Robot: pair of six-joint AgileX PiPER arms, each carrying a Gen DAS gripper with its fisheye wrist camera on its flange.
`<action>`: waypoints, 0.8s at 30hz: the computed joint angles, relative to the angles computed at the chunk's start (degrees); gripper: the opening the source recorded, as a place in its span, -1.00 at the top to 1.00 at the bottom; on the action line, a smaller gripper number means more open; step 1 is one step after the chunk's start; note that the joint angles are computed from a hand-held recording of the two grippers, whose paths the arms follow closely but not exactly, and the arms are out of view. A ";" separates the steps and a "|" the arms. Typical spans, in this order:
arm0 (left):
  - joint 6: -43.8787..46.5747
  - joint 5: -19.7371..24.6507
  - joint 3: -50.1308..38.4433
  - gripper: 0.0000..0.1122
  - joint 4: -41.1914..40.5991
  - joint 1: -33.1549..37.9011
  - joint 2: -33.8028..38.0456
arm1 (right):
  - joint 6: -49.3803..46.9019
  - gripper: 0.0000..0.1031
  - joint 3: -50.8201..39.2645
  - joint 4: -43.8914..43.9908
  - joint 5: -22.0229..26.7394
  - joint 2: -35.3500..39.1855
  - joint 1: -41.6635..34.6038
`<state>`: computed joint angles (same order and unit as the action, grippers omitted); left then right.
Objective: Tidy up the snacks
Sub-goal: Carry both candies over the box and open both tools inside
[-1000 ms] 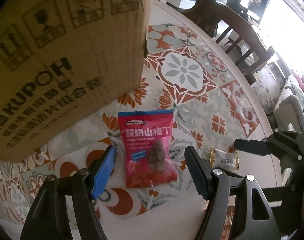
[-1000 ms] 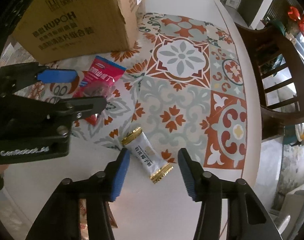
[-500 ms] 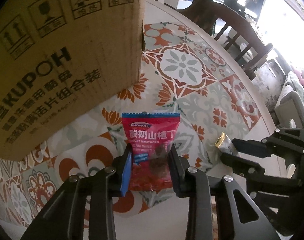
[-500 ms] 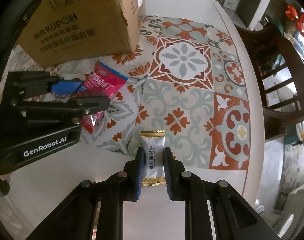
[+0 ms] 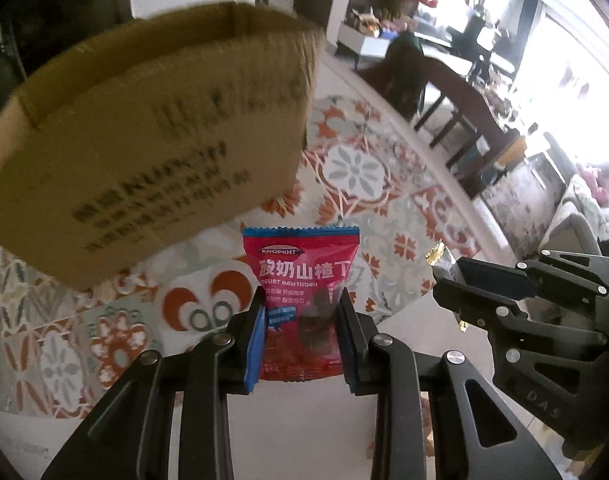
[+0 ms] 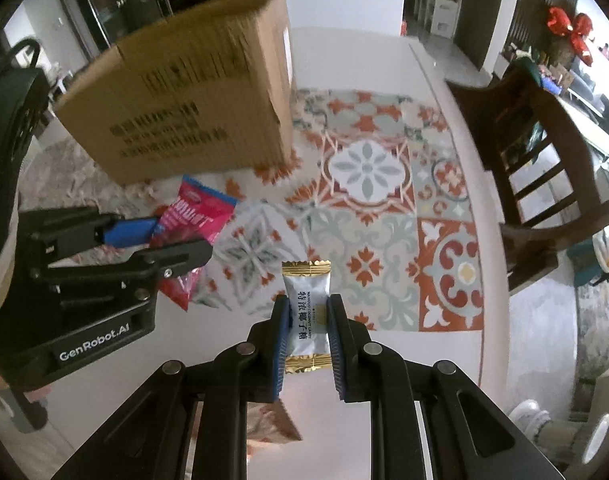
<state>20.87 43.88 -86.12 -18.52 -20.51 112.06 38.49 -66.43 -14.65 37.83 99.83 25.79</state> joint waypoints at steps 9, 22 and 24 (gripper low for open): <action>-3.58 -1.30 0.52 0.44 2.92 2.05 -7.38 | 5.70 0.61 -5.77 -6.77 1.63 -2.97 3.79; -5.49 0.82 -6.99 0.44 4.32 8.18 -8.86 | 3.49 0.61 -19.34 -9.18 1.53 1.72 5.45; -5.69 1.31 -9.48 0.44 5.10 8.88 -7.82 | 1.69 0.61 -22.42 -8.02 1.54 3.42 4.99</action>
<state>15.18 45.20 -95.60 -13.42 -11.64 104.24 40.18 -88.85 -22.67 39.37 103.25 30.79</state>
